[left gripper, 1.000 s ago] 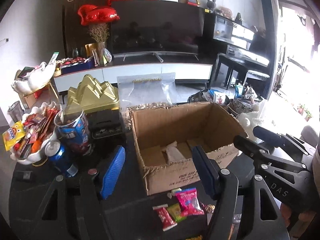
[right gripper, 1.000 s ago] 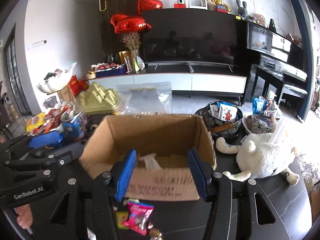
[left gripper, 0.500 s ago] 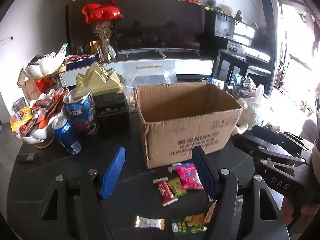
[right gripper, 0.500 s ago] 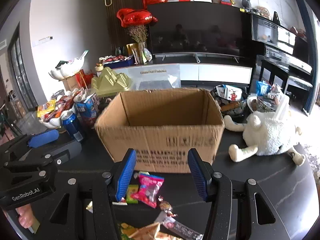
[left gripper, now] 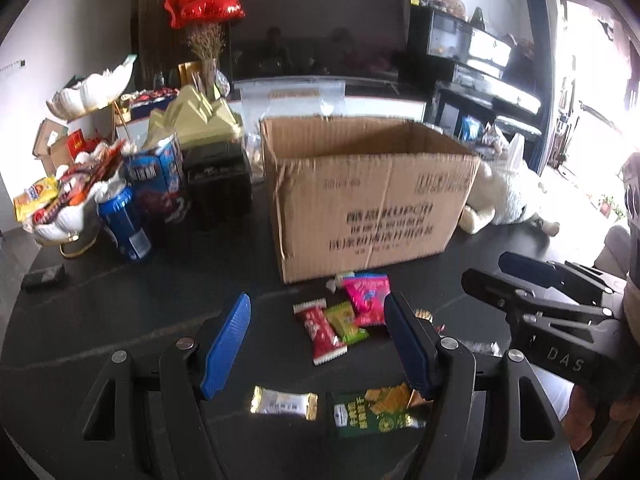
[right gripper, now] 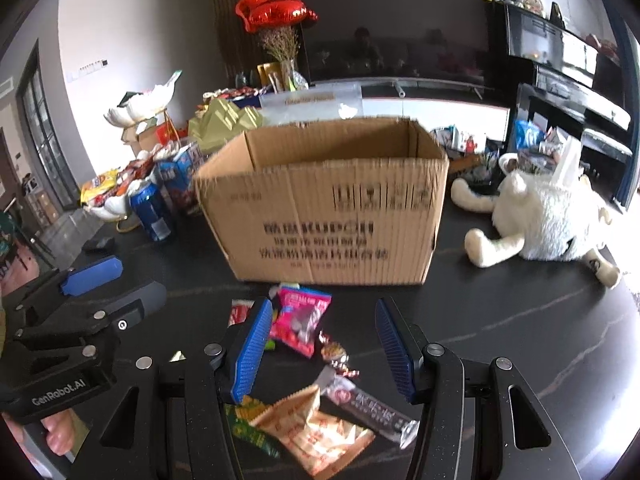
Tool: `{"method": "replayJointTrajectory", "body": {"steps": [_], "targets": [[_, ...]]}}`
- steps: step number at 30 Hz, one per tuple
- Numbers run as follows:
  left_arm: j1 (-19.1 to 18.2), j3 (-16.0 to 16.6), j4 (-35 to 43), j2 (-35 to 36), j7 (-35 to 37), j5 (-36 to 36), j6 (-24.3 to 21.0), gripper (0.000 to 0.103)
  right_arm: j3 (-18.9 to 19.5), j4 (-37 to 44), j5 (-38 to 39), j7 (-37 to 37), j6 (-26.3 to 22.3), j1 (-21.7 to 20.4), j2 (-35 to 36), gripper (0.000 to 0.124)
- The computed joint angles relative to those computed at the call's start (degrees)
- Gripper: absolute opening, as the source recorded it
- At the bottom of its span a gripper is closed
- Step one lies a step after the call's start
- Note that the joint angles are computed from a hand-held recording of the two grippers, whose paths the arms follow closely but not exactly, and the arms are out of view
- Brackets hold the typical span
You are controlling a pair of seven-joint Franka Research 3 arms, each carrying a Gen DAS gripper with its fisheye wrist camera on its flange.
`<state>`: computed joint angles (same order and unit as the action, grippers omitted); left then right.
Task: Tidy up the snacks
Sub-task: 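Move both open tools back down toward the snacks on the table, then grasp the red candy packet with the left tool while the right tool grasps the gold-wrapped chocolate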
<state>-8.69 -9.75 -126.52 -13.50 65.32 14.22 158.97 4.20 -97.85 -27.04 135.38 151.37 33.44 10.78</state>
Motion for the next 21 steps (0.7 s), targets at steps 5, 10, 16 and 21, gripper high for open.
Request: {"method": "replayJointTrajectory", "body": {"steps": [5,10,16,21], "targets": [[-1.0,0.9,-0.7,1.2,1.9,-3.3,-0.6,0.067,0.8,0.1,4.9,-3.6,-0.6,-0.7,1.5,0.055],[-0.8,1.0,-0.4,3.0,2.8,-4.8,-1.2,0.062,0.8,1.3,9.3,-7.2,-2.3,-0.6,3.5,0.055],[-1.2,1.2,0.1,4.9,5.2,-8.4,-1.5,0.058,0.4,2.1,12.5,-9.6,-3.3,-0.4,4.9,0.055],[-1.5,1.5,1.4,7.2,8.7,-13.1,-2.6,0.05,0.0,3.4,15.0,-11.2,-4.5,-0.5,6.6,0.049]]}}
